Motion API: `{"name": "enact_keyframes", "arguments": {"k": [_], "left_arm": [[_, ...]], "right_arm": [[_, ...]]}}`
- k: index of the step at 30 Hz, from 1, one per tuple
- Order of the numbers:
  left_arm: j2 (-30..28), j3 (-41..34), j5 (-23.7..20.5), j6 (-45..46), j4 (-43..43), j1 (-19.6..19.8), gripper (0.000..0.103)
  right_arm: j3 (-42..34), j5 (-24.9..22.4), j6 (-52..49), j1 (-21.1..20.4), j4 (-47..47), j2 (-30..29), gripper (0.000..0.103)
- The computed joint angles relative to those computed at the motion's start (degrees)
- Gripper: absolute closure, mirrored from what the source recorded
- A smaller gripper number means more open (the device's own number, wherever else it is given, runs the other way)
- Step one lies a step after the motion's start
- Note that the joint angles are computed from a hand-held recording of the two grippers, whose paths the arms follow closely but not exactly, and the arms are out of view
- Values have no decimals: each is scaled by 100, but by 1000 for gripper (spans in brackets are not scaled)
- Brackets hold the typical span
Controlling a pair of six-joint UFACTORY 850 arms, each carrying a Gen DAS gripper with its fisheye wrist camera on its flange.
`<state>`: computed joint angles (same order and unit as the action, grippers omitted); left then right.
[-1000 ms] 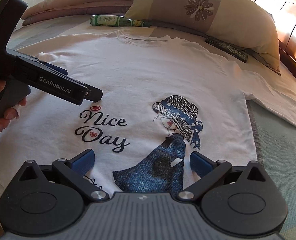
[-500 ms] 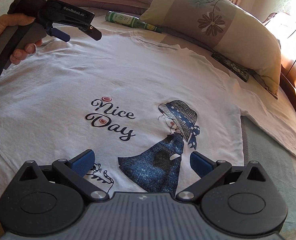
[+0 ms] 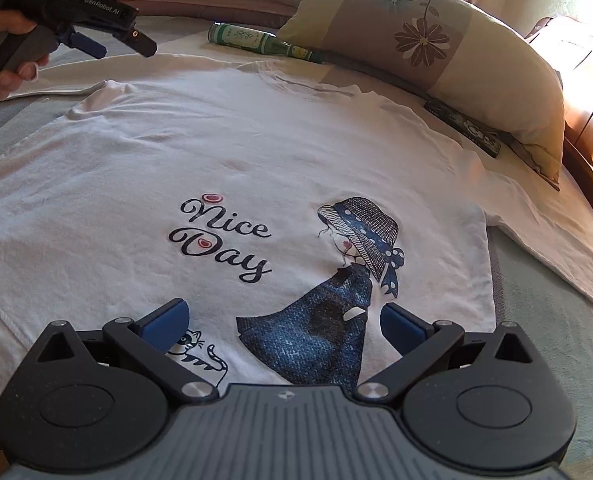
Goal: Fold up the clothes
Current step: 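Move the open left gripper across the shirt toward its other sleeve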
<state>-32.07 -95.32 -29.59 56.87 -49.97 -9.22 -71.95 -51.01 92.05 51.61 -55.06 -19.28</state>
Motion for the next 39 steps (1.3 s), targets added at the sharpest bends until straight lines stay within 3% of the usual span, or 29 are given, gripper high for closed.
{"name": "enact_keyframes", "arguments": {"k": [5, 10, 12, 17, 21, 24, 35, 37, 39], "left_arm": [[-1016, -1551, 12, -1206, 614, 7, 1], [-1788, -2655, -577, -2190, 1186, 92, 1], [-1803, -2604, -598, -1883, 760, 163, 1], [-2000, -2863, -1208, -1905, 449, 309, 2], [-1773, -2450, -1496, -1117, -324, 401, 2], [-1739, -2376, -1759, -948, -365, 407, 2], [-1209, -1763, -1301, -449, -188, 266, 1], [-1255, -1878, -1129, -169, -164, 258, 1], [-1524, -2290, -1079, -679, 205, 264, 1]], "right_arm": [[74, 131, 102, -33, -33, 43, 0], [112, 212, 169, -54, -25, 72, 0], [128, 237, 194, -60, -37, 83, 0], [153, 274, 239, -71, -51, 99, 0], [166, 299, 262, -81, -61, 105, 0], [173, 309, 278, -83, -64, 112, 0], [186, 302, 341, -74, -149, 102, 0], [189, 299, 401, -69, -194, 92, 0], [180, 306, 438, -76, -221, 78, 0]]}}
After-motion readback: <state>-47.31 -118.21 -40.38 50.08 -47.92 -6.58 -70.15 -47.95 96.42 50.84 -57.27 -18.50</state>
